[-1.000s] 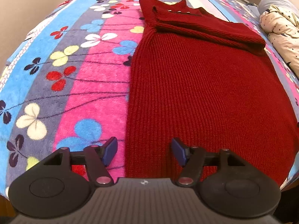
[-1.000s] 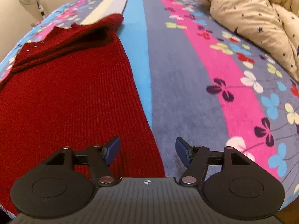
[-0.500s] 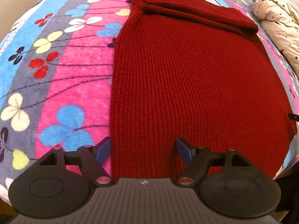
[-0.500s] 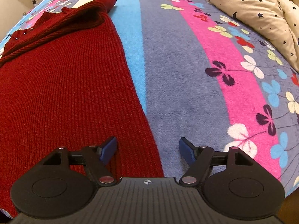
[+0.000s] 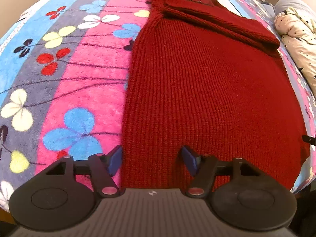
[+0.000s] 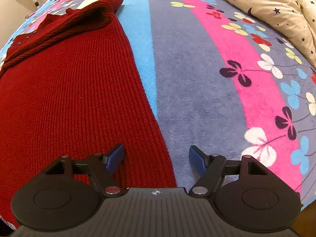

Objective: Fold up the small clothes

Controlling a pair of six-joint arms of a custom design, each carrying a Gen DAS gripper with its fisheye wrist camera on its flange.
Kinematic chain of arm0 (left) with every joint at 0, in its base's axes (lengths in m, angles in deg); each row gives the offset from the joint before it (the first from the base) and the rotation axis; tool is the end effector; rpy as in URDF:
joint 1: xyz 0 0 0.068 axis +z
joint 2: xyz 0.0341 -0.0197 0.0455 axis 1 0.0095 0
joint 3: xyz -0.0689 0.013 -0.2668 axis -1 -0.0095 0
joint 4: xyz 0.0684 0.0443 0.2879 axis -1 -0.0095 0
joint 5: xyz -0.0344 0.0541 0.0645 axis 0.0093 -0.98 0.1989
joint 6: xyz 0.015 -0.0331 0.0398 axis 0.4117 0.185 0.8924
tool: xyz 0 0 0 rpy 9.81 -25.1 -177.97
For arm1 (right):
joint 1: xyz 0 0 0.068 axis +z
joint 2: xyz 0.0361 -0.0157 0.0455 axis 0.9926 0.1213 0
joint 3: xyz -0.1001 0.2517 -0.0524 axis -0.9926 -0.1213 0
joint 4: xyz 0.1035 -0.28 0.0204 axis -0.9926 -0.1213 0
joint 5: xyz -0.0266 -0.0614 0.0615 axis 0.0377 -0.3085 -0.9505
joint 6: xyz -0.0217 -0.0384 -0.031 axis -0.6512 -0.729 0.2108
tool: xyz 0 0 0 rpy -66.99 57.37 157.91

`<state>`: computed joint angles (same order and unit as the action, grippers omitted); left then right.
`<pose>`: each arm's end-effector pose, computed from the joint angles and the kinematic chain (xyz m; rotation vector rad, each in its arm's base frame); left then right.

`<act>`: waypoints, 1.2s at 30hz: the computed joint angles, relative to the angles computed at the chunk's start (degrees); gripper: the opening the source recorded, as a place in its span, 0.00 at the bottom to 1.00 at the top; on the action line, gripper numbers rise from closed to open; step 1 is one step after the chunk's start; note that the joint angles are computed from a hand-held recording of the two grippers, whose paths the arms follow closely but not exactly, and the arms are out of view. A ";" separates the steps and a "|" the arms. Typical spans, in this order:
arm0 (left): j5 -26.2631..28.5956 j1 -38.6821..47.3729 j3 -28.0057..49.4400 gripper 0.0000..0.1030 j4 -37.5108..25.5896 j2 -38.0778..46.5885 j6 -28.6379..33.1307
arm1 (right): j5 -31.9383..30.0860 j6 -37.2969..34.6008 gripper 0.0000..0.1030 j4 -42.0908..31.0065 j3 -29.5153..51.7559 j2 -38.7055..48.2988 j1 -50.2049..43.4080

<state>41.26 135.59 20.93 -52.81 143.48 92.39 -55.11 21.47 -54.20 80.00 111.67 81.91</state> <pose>0.1241 0.1143 0.1141 -0.8321 2.6249 -0.1831 0.3673 -0.0024 0.1401 -0.5443 2.6791 0.0727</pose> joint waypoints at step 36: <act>11.07 5.30 1.96 0.62 -4.65 -2.49 5.33 | -10.06 -5.47 0.65 -8.69 2.51 0.96 -0.14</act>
<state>52.34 140.89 22.89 -57.45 140.99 97.72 -65.18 16.00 -62.89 82.51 112.63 81.78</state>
